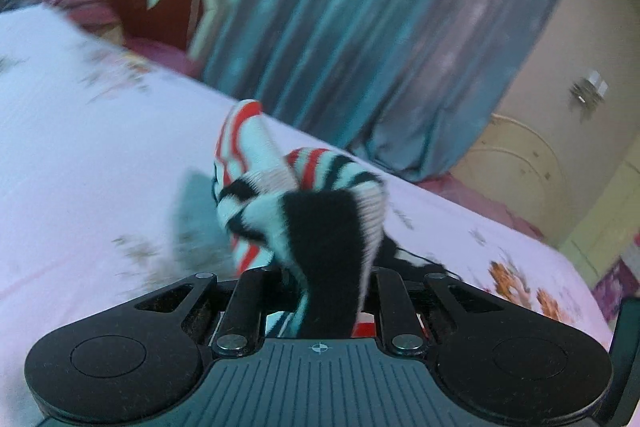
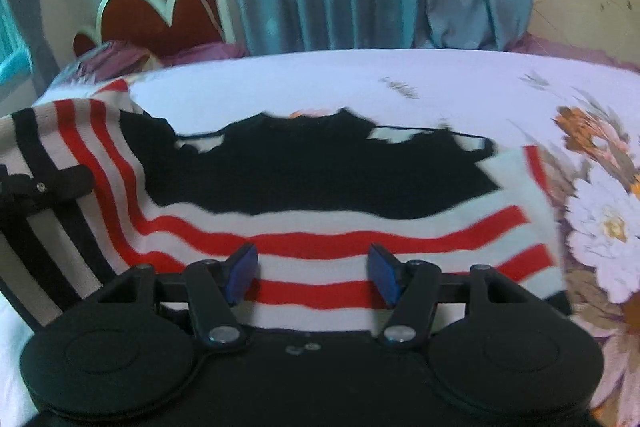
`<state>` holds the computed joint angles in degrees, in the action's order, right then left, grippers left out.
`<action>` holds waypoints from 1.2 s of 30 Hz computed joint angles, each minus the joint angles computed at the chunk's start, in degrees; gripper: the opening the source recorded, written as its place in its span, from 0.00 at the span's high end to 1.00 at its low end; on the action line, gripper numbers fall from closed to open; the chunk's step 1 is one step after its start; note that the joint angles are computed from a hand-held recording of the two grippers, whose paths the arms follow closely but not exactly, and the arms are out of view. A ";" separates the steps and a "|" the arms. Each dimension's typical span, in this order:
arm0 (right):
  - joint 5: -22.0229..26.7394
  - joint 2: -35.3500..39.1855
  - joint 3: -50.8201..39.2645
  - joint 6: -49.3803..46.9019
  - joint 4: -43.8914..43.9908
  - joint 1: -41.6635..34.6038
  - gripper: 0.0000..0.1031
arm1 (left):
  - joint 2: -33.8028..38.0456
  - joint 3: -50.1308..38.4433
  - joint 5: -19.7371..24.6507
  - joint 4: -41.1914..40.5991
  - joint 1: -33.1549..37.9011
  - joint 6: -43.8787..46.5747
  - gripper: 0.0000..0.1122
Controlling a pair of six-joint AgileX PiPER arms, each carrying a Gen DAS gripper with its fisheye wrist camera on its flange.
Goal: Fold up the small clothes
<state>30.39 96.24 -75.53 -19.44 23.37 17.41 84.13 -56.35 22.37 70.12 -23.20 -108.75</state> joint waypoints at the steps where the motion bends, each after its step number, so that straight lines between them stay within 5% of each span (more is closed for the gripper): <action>1: 0.88 -0.17 -0.11 -2.15 2.39 -1.69 0.42 | 0.70 -1.50 0.16 -1.12 -0.82 1.96 0.86; 9: 5.45 -1.54 0.75 -10.33 10.04 -13.59 0.42 | 9.51 -13.47 -0.12 -11.03 -9.44 19.44 0.86; 14: 8.03 -1.12 0.52 -13.35 13.06 -19.28 0.42 | 15.73 -18.77 6.95 -22.19 -14.89 36.83 0.84; 17: 12.16 0.44 -1.57 -14.42 17.50 -22.60 0.41 | 15.16 -18.38 9.86 -19.99 -17.77 38.97 0.65; 19: 15.13 1.77 -3.67 -13.86 20.16 -24.17 0.40 | 12.91 -17.63 8.55 -24.38 -17.86 43.60 0.41; 22: 20.34 4.23 -7.53 -12.69 23.66 -25.33 0.36 | 8.78 -15.18 8.48 -27.65 -18.56 47.91 0.37; 27: 26.87 8.25 -12.94 -11.26 24.51 -23.61 0.36 | -0.63 -7.95 7.72 -28.68 -18.69 44.06 0.37; 30: 28.83 10.20 -14.20 -9.13 24.82 -22.38 0.37 | -5.40 -5.39 11.95 -23.76 -18.46 37.84 0.37; 33: 30.07 11.64 -15.39 -7.55 24.21 -20.99 0.49 | -8.95 -3.01 15.02 -19.03 -17.11 31.31 0.37; 36: 29.37 12.02 -15.38 -6.23 22.97 -19.59 0.50 | -7.92 -4.12 16.21 -21.36 -12.34 32.56 0.37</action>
<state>59.76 108.26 -90.91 -25.67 46.34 -2.18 76.21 -60.47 38.58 48.77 -35.53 -76.19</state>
